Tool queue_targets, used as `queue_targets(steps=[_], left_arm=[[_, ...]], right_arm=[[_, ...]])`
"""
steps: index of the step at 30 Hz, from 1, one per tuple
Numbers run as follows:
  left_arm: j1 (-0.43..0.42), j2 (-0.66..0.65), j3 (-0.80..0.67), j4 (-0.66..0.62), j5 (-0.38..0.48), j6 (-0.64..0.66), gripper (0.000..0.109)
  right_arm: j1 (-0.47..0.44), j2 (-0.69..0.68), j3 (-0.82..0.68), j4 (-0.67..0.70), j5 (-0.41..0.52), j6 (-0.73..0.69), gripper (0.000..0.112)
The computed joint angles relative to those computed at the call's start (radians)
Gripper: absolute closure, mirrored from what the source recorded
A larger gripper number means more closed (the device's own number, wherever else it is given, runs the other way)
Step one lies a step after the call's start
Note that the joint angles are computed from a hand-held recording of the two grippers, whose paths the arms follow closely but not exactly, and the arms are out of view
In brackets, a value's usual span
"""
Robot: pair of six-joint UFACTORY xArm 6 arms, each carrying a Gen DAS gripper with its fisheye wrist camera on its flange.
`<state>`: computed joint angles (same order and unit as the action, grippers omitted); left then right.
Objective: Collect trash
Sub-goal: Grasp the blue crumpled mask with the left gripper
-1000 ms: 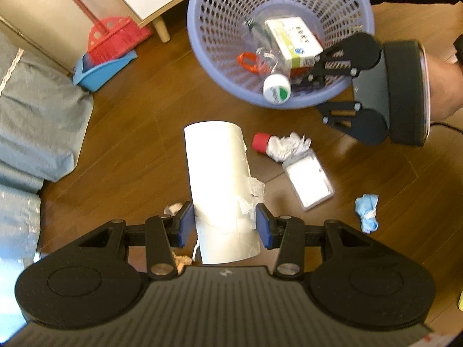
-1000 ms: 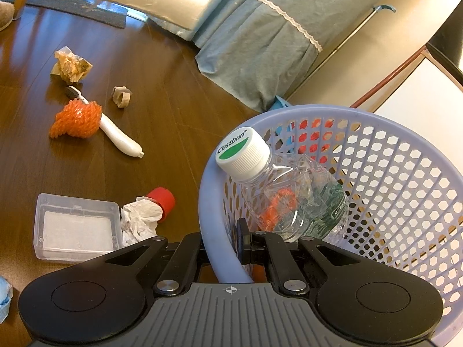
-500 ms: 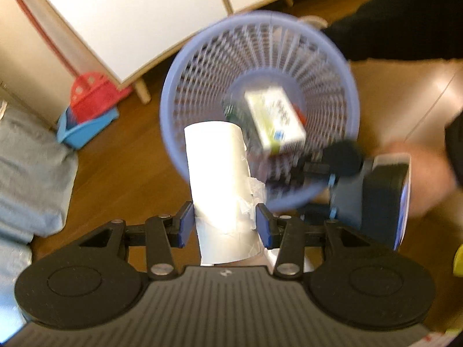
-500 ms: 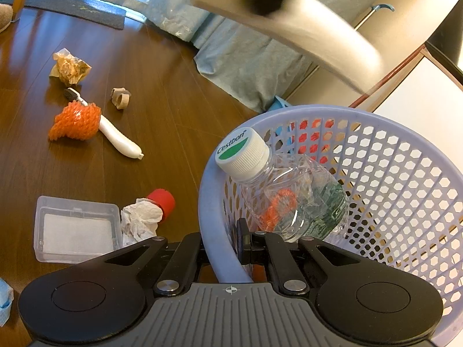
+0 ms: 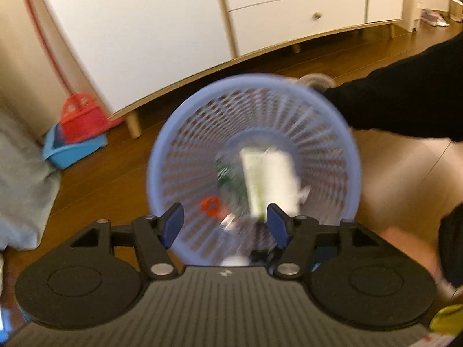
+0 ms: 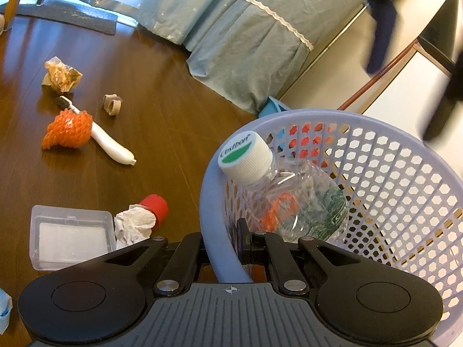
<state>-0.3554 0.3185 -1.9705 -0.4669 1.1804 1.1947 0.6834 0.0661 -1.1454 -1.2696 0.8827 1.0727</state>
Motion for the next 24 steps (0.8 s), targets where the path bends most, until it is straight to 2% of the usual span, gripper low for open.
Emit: queue_targets(steps=[6, 12, 17, 24], left_arm=[[0.103, -0.051, 0.101, 0.045, -0.058, 0.012, 0.050], [0.184, -0.192, 0.357, 0.064, -0.124, 0.189, 0.054], [0.214, -0.262, 0.525, 0.097, -0.109, 0.278, 0.058], [0.194, -0.321, 0.699, 0.144, -0.046, 0.283, 0.061]], right_arm=[[-0.002, 0.000, -0.002, 0.000, -0.002, -0.007, 0.110], [-0.005, -0.015, 0.018, -0.017, -0.011, -0.035, 0.111], [-0.008, -0.021, 0.034, -0.028, -0.028, -0.060, 0.111], [-0.006, -0.021, 0.044, -0.033, -0.037, -0.079, 0.111]])
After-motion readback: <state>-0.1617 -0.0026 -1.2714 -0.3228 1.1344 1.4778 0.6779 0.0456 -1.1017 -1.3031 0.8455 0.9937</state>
